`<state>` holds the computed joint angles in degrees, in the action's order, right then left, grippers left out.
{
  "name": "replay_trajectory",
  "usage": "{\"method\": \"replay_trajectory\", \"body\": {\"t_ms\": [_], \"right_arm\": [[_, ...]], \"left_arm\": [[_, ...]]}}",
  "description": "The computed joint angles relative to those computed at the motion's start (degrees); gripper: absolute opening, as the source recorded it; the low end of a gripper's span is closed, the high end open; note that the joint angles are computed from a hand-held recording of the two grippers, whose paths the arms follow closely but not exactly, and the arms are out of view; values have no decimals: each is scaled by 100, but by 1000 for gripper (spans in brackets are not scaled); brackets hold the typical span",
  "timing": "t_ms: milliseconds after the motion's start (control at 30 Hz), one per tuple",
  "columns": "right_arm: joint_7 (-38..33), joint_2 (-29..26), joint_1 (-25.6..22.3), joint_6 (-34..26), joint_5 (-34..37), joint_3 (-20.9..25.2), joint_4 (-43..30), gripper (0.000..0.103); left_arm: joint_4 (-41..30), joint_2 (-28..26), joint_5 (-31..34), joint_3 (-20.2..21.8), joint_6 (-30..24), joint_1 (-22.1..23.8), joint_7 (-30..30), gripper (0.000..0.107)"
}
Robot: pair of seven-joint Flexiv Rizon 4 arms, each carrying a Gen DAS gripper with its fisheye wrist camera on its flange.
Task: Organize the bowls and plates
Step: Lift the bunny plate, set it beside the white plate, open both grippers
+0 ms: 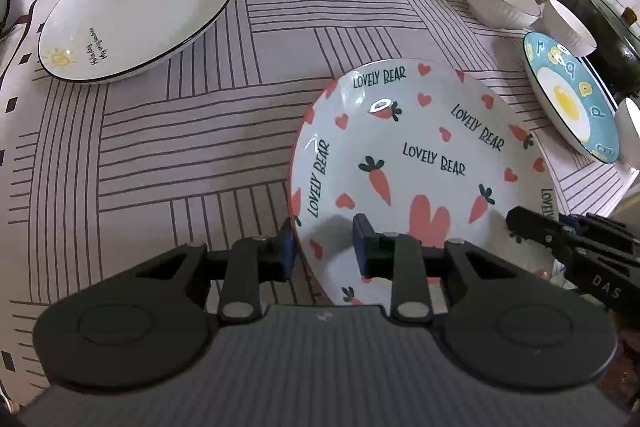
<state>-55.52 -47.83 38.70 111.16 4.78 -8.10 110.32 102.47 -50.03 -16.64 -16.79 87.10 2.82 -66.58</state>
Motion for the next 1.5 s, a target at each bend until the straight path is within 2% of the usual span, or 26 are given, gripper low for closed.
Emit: {"method": "replay_trajectory", "body": {"t_ms": [33, 133, 167, 233, 433, 600, 767, 833, 1033, 1233, 1333, 1500], "right_arm": [[-35, 7, -34, 29, -68, 11, 17, 22], [-400, -60, 474, 277, 143, -517, 110, 22], [-457, -66, 483, 306, 200, -525, 102, 22], [-569, -35, 300, 280, 137, -362, 77, 23], [-856, -38, 154, 320, 157, -312, -99, 23], [-977, -185, 266, 392, 321, -543, -533, 23], [-1005, -474, 52, 356, 290, -480, -1193, 23], [-1003, -553, -58, 192, 185, -454, -1420, 23], [-947, -646, -1099, -828, -991, 389, -2047, 24], [-699, -870, -1396, -1358, -1455, 534, -2409, 25], [-517, -942, -1379, -1487, -1539, 470, -2516, 25], [-386, -929, -1541, -2312, -1867, 692, -2825, 29]], "left_arm": [[17, -4, -2, -62, 3, 58, 25, 27], [39, 23, -80, -233, -162, 209, 66, 27], [52, 37, -79, -235, -134, 199, 88, 27], [55, 65, -28, -162, -64, 114, 132, 27], [-74, 94, -81, -269, -64, 171, 191, 27], [-426, 52, -112, -370, 37, 256, 349, 28], [-1004, -119, -135, -82, -45, 37, 321, 28], [-1296, -261, -194, 42, -193, -67, 264, 28], [-2039, -742, -333, 330, -605, -334, 60, 28], [-2625, -1126, -384, 531, -1096, -534, -129, 28], [-2809, -1211, -387, 644, -1252, -615, -275, 28], [-2991, -1257, -342, 777, -1544, -688, -494, 29]]}}
